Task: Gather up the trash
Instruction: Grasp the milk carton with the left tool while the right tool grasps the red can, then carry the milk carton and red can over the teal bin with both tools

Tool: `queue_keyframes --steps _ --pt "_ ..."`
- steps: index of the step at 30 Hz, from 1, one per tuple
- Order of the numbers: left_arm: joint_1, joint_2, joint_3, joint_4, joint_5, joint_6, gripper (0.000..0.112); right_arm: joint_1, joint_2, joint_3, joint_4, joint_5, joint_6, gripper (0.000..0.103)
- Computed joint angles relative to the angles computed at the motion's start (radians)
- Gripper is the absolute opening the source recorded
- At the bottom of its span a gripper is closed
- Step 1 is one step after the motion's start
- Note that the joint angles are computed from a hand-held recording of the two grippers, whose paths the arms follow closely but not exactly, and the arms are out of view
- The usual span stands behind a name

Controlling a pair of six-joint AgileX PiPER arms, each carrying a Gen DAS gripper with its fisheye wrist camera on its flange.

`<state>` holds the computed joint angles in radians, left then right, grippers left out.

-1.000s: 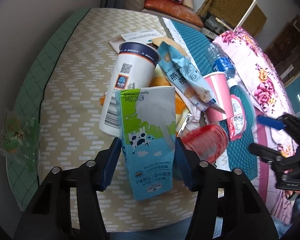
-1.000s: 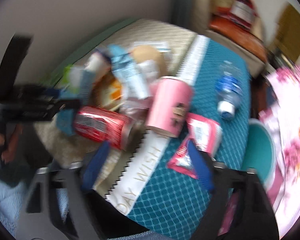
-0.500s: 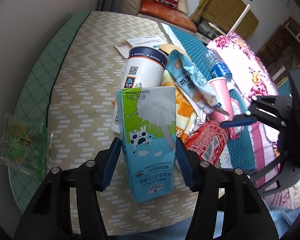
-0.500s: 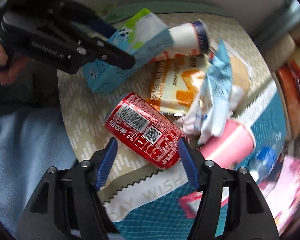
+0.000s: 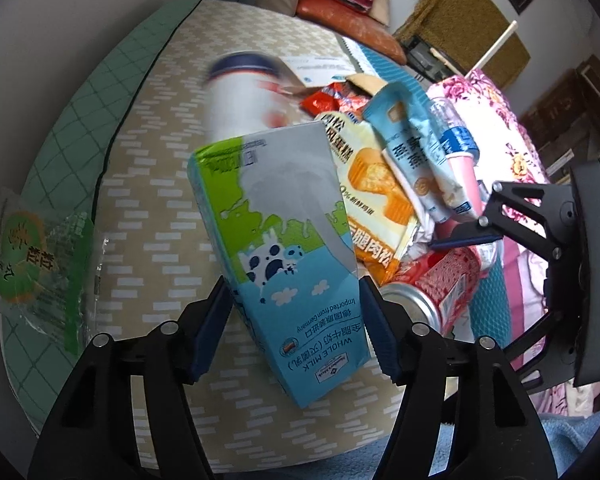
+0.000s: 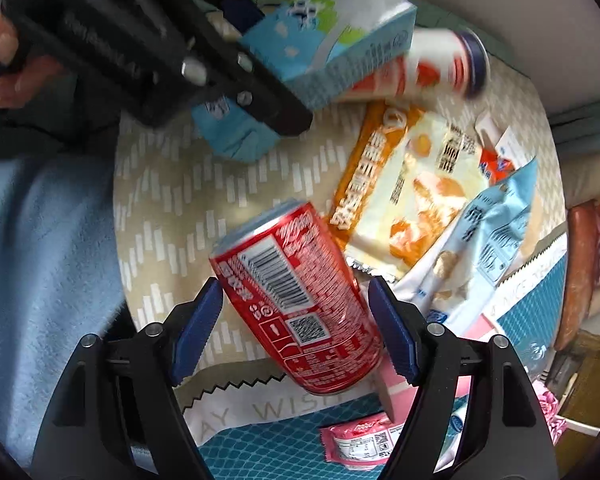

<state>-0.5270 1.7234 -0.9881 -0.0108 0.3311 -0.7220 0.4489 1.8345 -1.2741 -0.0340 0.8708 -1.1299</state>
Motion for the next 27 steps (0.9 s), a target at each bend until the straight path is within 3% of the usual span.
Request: queue_keyframes --steps 5,15,17,20,27 --pt "-0.007 0.004 -0.013 0.075 0.016 -0.082 0.064 -0.090 -0.029 -0.006 0.158 0.045 0.021 0.065" --pt "-0.076 0.006 -0.082 0.101 0.084 -0.083 0.063 -0.382 -0.039 -0.112 0.511 0.174 0.145 0.065" --pt "-0.089 -0.003 -0.091 0.116 0.096 -0.097 0.060 -0.438 -0.030 -0.131 0.555 0.188 0.168 0.065" --pt "-0.102 -0.006 -0.121 0.106 0.117 -0.078 0.047 -0.505 0.012 -0.188 0.598 0.203 0.225 0.065" --pt "-0.138 0.098 -0.245 0.148 0.229 -0.075 0.045 -0.598 0.028 -0.179 0.629 0.189 0.281 0.065"
